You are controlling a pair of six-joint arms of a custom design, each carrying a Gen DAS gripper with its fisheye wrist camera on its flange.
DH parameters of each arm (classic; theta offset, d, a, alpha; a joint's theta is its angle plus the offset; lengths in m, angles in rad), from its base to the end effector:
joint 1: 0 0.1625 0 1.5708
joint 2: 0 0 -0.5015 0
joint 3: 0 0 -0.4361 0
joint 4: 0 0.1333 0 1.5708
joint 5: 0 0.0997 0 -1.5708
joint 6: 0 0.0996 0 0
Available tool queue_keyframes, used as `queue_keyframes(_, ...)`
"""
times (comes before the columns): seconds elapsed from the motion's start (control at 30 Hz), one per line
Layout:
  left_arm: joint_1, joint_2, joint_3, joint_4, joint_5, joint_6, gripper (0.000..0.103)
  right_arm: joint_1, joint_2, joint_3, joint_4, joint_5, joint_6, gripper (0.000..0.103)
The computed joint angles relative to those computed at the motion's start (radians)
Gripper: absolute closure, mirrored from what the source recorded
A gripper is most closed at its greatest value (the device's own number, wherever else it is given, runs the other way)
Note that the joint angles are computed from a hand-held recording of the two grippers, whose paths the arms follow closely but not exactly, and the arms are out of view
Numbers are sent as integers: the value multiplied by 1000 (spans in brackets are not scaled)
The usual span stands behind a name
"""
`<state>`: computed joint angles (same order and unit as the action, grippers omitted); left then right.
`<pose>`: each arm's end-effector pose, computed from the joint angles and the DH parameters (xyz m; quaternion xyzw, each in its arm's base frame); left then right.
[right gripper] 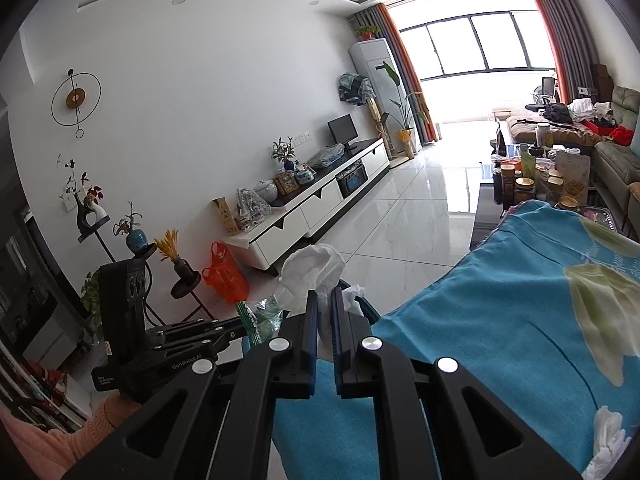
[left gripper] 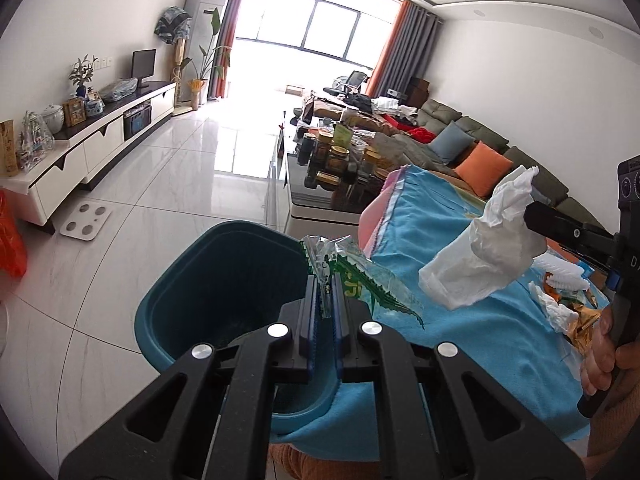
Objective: Collect trash
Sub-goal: 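Carry the tissue and plastic wrapper over the teal bin, then open both grippers to drop the tissue and wrapper into the bin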
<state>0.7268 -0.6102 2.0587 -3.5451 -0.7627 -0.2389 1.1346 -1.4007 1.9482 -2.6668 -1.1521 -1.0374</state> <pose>-0.3007 -0.5421 0.0076 0.1670 0.8780 -0.4004 0.2022 -0.0917 -0.6080 0.4041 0.3326 -0.8827 0.3306 0.0298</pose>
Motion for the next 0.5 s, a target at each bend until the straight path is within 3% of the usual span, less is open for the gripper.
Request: queue_keyframes(0.5,79,-12,-5,122,49,-90,93,106,168,-70,-22,-225,71,96)
